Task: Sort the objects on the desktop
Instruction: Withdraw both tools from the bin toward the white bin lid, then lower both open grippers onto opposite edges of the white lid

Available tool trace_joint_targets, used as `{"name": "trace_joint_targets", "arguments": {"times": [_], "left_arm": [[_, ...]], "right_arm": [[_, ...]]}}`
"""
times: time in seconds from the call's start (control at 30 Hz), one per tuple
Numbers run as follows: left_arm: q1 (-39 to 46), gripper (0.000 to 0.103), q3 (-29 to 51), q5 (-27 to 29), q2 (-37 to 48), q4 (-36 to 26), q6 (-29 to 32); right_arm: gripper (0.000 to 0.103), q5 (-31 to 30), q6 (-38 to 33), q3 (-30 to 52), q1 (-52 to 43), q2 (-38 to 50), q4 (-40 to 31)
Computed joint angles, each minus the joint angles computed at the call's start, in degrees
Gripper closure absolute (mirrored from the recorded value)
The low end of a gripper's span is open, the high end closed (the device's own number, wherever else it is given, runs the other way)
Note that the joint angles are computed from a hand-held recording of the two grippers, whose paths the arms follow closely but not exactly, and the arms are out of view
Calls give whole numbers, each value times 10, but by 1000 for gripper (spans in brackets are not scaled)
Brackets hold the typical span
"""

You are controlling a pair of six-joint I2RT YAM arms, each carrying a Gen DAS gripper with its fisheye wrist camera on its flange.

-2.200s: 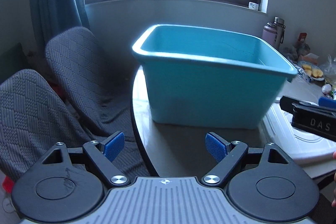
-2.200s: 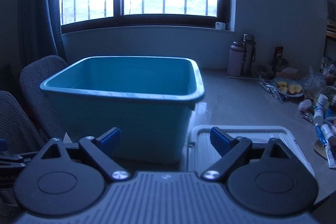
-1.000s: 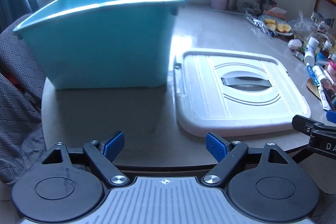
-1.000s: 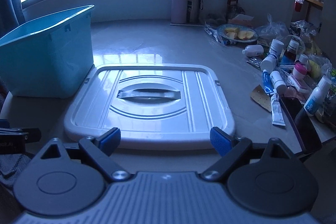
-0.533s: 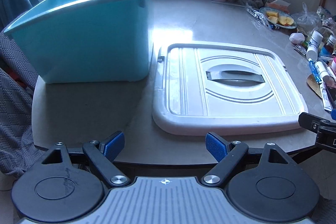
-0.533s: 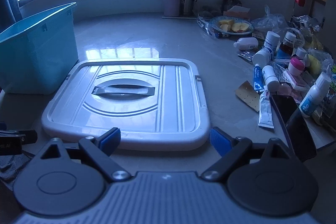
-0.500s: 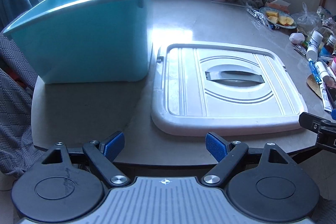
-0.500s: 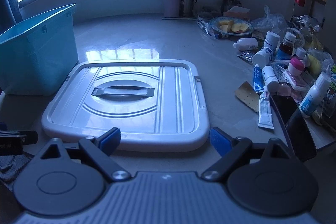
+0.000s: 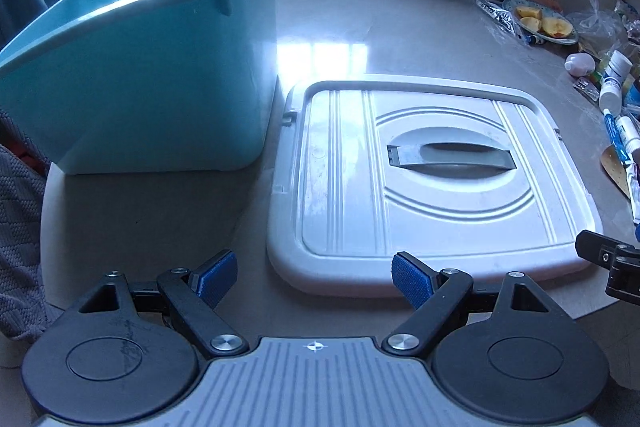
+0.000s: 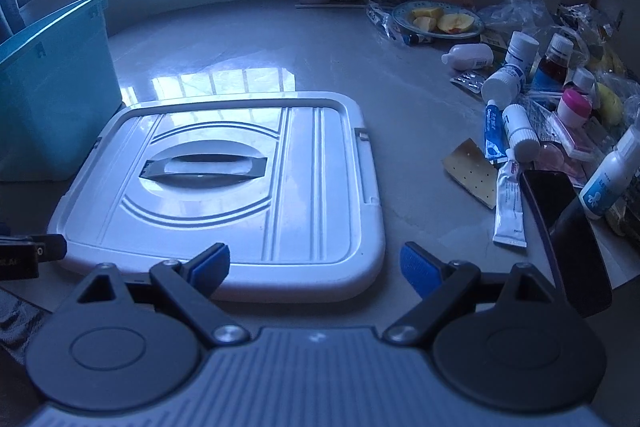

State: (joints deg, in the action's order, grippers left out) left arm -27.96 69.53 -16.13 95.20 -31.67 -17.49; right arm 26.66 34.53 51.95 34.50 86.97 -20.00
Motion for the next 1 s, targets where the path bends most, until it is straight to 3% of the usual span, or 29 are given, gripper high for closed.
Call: {"name": "trace_joint_targets", "arguments": {"times": [0.67, 1.0], "left_arm": [[38, 17, 298, 38, 259, -121, 7], [48, 7, 403, 47, 331, -168, 15]], "right_arm": [[11, -125, -78, 182, -122, 175, -62], [3, -138, -68, 258, -144, 233, -114]]}}
